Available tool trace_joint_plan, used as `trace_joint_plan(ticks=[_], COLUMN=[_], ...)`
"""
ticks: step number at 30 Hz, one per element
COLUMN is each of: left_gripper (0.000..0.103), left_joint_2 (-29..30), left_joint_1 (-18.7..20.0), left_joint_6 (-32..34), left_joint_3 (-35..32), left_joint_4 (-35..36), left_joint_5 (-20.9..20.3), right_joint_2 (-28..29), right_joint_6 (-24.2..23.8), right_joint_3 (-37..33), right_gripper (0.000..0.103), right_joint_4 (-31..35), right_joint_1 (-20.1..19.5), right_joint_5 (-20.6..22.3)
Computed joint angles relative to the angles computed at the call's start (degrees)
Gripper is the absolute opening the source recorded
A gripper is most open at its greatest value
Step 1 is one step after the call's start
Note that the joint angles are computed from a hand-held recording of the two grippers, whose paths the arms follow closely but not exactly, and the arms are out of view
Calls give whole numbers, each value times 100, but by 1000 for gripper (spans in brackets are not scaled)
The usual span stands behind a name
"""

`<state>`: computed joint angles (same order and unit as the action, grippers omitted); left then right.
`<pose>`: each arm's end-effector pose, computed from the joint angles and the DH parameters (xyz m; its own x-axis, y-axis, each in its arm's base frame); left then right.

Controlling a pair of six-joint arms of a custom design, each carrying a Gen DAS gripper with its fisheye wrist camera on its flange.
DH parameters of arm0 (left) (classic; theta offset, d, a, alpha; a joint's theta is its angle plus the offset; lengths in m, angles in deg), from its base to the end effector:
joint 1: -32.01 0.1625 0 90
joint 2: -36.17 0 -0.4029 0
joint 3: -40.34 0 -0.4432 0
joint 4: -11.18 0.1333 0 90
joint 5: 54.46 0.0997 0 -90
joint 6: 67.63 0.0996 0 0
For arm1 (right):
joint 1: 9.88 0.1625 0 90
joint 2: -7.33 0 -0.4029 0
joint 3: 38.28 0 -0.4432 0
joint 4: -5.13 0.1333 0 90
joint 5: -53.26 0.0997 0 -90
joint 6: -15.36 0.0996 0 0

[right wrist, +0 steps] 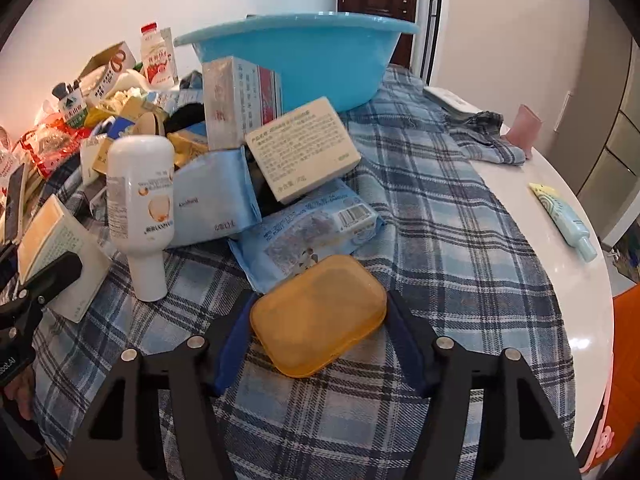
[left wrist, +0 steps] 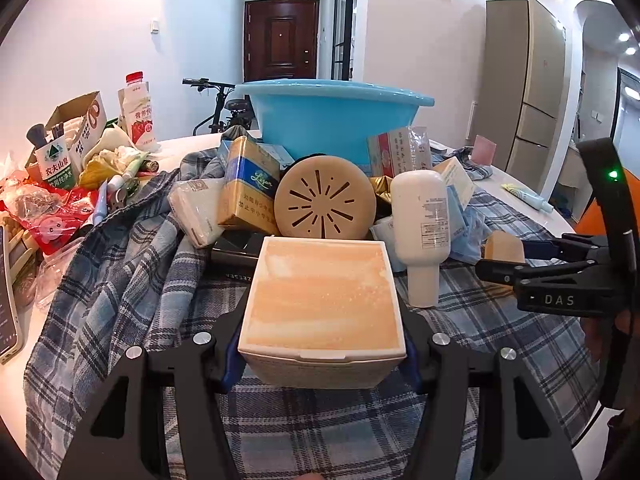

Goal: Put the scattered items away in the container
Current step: 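Close left gripper on peach box while right gripper grasps orange soap box, then lift and carry peach box in left gripper and soap box in right over blue basin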

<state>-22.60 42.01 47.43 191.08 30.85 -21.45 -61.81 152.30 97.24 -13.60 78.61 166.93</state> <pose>-0.0421 -0.2276 0.0504 -0.7403 0.1038 -0.6642 0.5779 0.6030 -0.5499 0.0851 -0.3112 -0.0017 -0.6770 -0.2892 0.6767 -0.6060 0.7409 -0.2896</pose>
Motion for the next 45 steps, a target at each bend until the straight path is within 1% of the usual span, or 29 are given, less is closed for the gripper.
trace_joint_plan(ticks=[4, 9, 11, 14, 16, 20, 23, 25, 27, 31, 35, 38, 40, 43, 45], left_gripper=[59, 59, 59, 59, 59, 59, 59, 59, 59, 59, 59, 59, 59, 59, 59], left_joint_2=[-181, -181, -236, -172, -289, -823, -1129, -1402, -1670, -2320, -2609, -2763, -2794, -2881, -2783], left_joint_1=[-81, -506, -588, -606, -503, -10, 250, 374, 492, 842, 1220, 1551, 1760, 2063, 2254], left_joint_6=[-78, -628, -671, -743, -535, 464, 1168, 1686, 2069, 3340, 4637, 5637, 6142, 6988, 7486], left_joint_3=[56, 110, 86, -21, -94, -358, -594, -746, -917, -1338, -1848, -2233, -2472, -2712, -2900], left_joint_4=[81, 459, 592, 822, 867, 808, 820, 786, 826, 582, 196, -251, -493, -1028, -1301], left_joint_5=[80, 61, -12, -203, -323, -554, -747, -854, -965, -1070, -1154, -1111, -1034, -825, -673], right_joint_2=[-230, -643, -809, -1037, -1122, -1309, -1352, -1366, -1377, -1284, -1037, -800, -633, -379, -187], right_joint_6=[-56, -75, -48, -27, -26, 80, 169, 251, 323, 473, 591, 712, 754, 735, 596], right_joint_3=[196, 449, 506, 560, 551, 498, 386, 250, 91, -380, -1015, -1555, -1905, -2383, -2646], right_gripper=[66, 66, 66, 66, 66, 66, 66, 66, 66, 66, 66, 66, 66, 66, 66], right_joint_4=[-109, -202, -178, -129, -80, 138, 197, 327, 447, 733, 1133, 1392, 1529, 1660, 1598], right_joint_1=[-13, 135, 232, 451, 586, 729, 949, 1088, 1274, 1740, 2104, 2298, 2406, 2553, 2650], right_joint_5=[-132, -156, -171, -148, -164, -402, -434, -470, -474, -426, -374, -285, -216, -170, -54])
